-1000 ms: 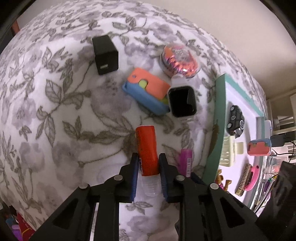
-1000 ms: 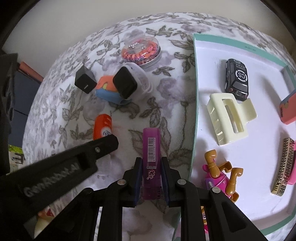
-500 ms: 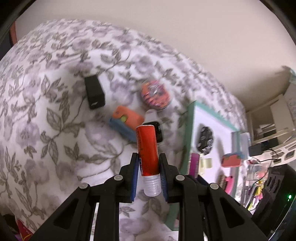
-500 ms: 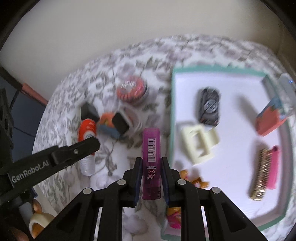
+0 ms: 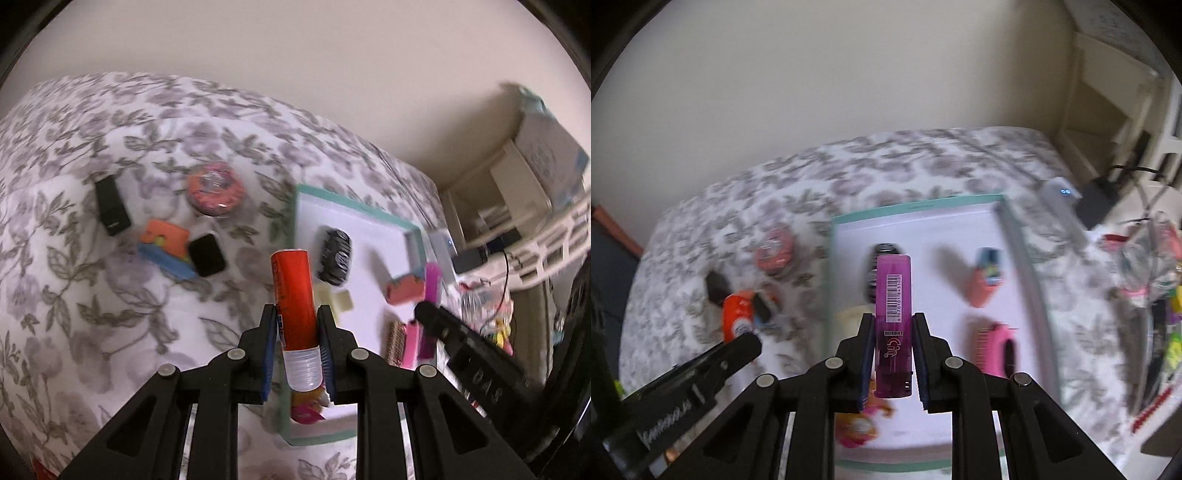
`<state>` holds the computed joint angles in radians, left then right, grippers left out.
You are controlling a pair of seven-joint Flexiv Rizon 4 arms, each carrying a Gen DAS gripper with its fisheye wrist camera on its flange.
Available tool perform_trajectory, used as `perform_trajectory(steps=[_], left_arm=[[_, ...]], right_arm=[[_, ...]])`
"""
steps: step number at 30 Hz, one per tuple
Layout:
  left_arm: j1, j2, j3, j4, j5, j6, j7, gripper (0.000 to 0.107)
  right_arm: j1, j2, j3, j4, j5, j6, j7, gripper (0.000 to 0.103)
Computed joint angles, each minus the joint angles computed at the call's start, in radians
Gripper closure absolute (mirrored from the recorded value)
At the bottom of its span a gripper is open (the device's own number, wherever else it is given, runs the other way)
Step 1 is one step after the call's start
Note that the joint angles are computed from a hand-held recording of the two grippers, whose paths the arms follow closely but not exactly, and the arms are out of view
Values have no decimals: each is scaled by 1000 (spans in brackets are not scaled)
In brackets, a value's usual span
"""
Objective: Organize rigid objects
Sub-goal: 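Lift and carry the red bottle and purple tube over the tray, then lower the red bottle into the tray and open the left tool while the right tool releases the tube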
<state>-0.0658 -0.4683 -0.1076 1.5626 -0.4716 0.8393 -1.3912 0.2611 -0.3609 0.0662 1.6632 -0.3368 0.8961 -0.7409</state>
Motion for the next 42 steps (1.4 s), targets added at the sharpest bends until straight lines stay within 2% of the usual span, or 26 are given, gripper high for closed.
perform_trajectory(steps=[5, 9, 14, 19, 42], left_arm=[[-28, -5, -11, -5, 35, -15, 35, 84], [-49, -13, -16, -8, 56, -32, 62, 84], [-75, -27, -12, -20, 90, -55, 71, 84], [-97, -40, -6, -31, 127, -71, 77, 84], [-120, -80, 11, -66, 202, -117, 55, 84]], right_arm=[[-22, 30, -25, 40, -16, -18, 38, 82], [-34, 36, -48, 60, -77, -105, 78, 82], [-67, 31, -34, 65, -44, -142, 69, 82], [-54, 2, -41, 56, -90, -210, 59, 82], [-52, -49, -33, 16, -50, -300, 6, 82]])
